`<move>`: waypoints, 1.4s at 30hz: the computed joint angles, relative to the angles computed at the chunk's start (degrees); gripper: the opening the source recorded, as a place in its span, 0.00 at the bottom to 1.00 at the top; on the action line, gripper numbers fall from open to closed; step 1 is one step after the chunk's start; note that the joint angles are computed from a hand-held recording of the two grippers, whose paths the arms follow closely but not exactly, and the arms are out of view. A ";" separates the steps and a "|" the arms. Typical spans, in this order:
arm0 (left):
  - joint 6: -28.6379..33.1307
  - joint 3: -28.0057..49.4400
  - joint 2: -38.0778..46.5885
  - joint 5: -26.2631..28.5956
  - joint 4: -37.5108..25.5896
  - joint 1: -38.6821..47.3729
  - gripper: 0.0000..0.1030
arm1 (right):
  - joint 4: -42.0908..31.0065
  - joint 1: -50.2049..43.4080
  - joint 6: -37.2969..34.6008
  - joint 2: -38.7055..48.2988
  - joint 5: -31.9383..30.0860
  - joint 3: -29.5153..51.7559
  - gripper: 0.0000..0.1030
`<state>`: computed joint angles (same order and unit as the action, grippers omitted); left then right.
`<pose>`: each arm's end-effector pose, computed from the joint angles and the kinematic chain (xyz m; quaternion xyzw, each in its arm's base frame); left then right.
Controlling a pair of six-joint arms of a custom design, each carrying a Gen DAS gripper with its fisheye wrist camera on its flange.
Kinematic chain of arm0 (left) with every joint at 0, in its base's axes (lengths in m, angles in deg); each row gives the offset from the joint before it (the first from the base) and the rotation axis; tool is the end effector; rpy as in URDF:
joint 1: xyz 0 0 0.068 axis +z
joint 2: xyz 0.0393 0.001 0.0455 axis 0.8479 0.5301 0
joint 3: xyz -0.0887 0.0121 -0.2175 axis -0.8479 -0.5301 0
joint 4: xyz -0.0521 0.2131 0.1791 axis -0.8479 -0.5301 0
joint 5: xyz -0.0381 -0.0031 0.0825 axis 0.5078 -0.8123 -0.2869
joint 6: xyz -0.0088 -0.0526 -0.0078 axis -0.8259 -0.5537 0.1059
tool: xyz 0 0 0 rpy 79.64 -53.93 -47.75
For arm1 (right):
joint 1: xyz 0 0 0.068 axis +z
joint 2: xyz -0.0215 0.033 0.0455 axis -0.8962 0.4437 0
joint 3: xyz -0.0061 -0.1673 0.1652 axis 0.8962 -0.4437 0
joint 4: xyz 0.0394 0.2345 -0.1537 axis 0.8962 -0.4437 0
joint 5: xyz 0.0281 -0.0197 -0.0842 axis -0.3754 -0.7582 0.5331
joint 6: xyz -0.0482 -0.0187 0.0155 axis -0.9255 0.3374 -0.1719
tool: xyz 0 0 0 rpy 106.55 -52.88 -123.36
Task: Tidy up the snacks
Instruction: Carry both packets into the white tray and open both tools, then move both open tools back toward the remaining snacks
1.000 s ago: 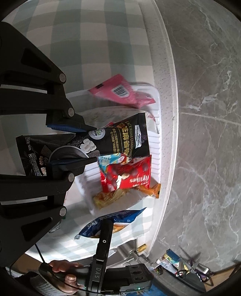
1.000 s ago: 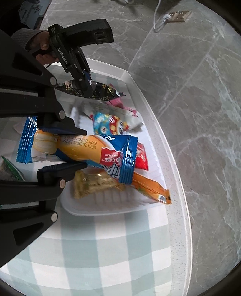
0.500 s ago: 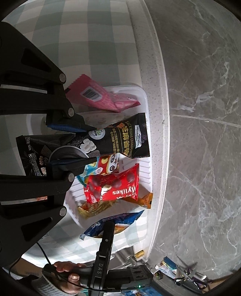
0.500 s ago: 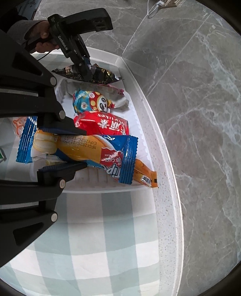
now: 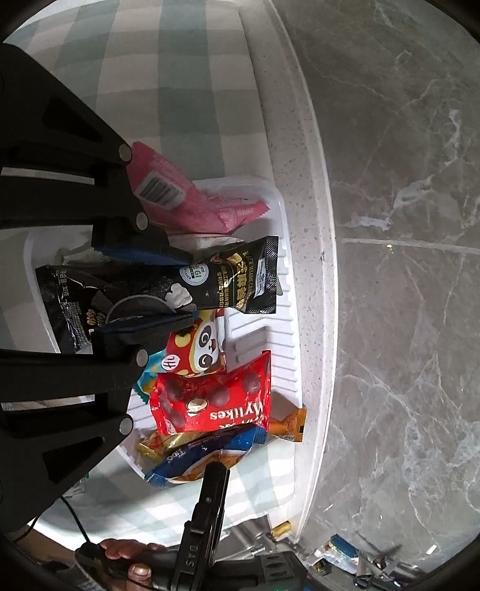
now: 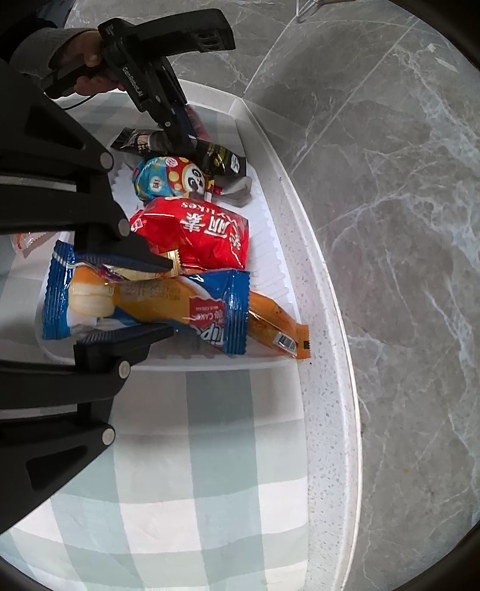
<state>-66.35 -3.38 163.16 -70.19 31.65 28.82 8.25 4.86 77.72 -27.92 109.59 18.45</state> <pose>0.2647 -0.1573 0.1171 0.3087 0.9123 -0.1626 0.2144 0.0597 0.1011 0.1501 0.2989 0.8976 0.1572 0.2835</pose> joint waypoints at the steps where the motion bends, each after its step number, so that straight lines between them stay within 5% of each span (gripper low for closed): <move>1: 0.04 -0.14 -0.18 -0.37 0.29 -0.22 0.23 | -0.55 1.01 1.02 1.21 0.58 0.69 0.36; 15: -0.51 -6.18 -13.85 -2.01 -1.96 -1.30 0.24 | -9.62 20.79 23.41 16.97 8.67 10.71 0.43; 23: -0.22 -13.12 -28.79 0.43 -9.10 -0.35 0.43 | -14.64 32.59 36.41 32.14 9.01 19.61 0.48; 42: -5.24 -32.86 -61.47 -2.39 -27.62 -13.05 0.44 | -8.20 43.83 40.81 60.04 2.95 34.82 0.49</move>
